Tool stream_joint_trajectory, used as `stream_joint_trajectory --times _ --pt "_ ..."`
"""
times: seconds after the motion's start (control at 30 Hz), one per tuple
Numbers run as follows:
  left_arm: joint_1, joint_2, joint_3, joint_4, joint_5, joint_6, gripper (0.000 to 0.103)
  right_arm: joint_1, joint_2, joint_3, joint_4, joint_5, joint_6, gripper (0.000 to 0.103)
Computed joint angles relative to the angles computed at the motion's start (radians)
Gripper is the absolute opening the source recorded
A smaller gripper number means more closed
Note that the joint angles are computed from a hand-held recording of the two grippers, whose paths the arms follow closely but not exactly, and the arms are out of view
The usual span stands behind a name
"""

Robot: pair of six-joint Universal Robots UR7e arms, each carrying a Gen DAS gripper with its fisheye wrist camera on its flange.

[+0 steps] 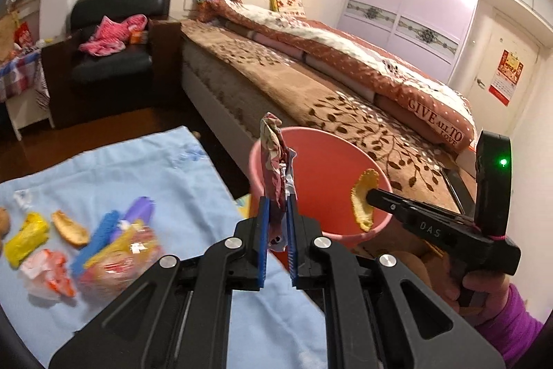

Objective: Collect trash
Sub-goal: 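Carry both items to the pink bucket and release them inside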

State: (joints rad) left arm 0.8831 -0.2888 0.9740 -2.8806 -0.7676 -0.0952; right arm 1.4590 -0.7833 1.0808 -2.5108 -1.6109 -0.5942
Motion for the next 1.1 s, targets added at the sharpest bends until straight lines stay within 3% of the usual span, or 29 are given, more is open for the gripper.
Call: stream_joint_trajectory --times 0.4,0.7,0.83,1.0,1.1 --pt "0.023 0.145 -0.264 0.193 -0.061 0.002 0.009 -0.014 0.045 -0.067 0.003 -0.034 0.036 0.004" --pt "0.034 0.202 -0.368 0.263 -0.065 -0.009 0.011 -0.018 0.065 -0.090 0.008 -0.054 0.049 0.005" --pt "0.037 0.206 -0.372 0.262 -0.060 -0.013 0.032 -0.016 0.064 -0.084 0.003 -0.062 0.058 0.005" --pt "0.037 0.192 -0.346 0.248 -0.066 -0.020 0.035 -0.016 0.068 -0.088 0.001 -0.071 0.061 0.005" --pt "0.036 0.185 -0.333 0.238 -0.068 -0.019 0.036 -0.016 0.069 -0.086 -0.009 -0.072 0.064 0.012"
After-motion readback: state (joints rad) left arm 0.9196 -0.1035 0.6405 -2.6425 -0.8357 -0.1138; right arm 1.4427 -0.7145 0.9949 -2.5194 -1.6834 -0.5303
